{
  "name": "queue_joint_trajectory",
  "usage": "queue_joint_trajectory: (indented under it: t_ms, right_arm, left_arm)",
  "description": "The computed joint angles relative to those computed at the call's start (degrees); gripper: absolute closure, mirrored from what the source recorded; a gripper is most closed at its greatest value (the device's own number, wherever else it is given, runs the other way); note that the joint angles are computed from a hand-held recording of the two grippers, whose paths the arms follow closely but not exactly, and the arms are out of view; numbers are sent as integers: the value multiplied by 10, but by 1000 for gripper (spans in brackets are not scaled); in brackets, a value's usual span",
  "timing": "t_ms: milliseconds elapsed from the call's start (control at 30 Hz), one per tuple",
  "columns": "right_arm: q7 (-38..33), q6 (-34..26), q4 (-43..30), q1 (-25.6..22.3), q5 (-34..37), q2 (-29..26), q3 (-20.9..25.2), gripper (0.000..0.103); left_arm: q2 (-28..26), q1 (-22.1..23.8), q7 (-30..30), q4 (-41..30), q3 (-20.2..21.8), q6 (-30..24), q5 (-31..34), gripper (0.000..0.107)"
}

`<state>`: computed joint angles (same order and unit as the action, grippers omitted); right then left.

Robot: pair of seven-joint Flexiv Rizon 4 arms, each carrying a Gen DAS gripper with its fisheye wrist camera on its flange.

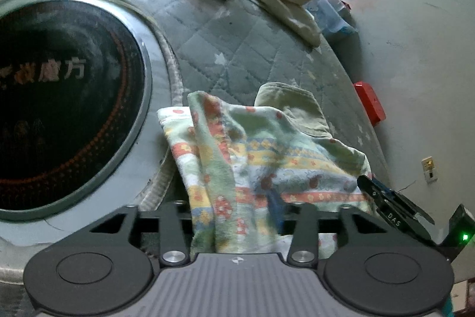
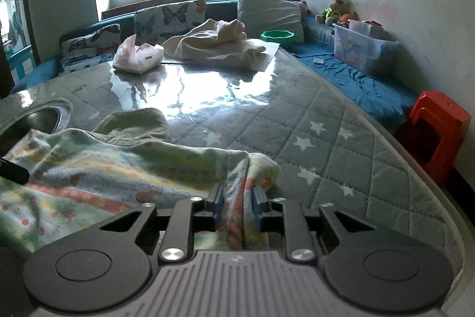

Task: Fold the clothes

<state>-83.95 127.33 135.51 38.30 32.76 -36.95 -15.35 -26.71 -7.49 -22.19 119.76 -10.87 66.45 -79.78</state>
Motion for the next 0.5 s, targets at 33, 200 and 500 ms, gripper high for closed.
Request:
queue_joint_trajectory:
  t_ms: [33,200,500]
  right_arm:
    - [-1,0,0,1,1,0,-1,81]
    - [-5,0,0,21,17,0,-12,65]
    - [-29,13,-1,61,45,2,-20,46]
  left_arm:
    - [1,-2,9,1,-1,7,-7,45]
    - [6,-12,46,7,1,29,-40,39]
    - [9,-45,113,9,13,80,-108,30]
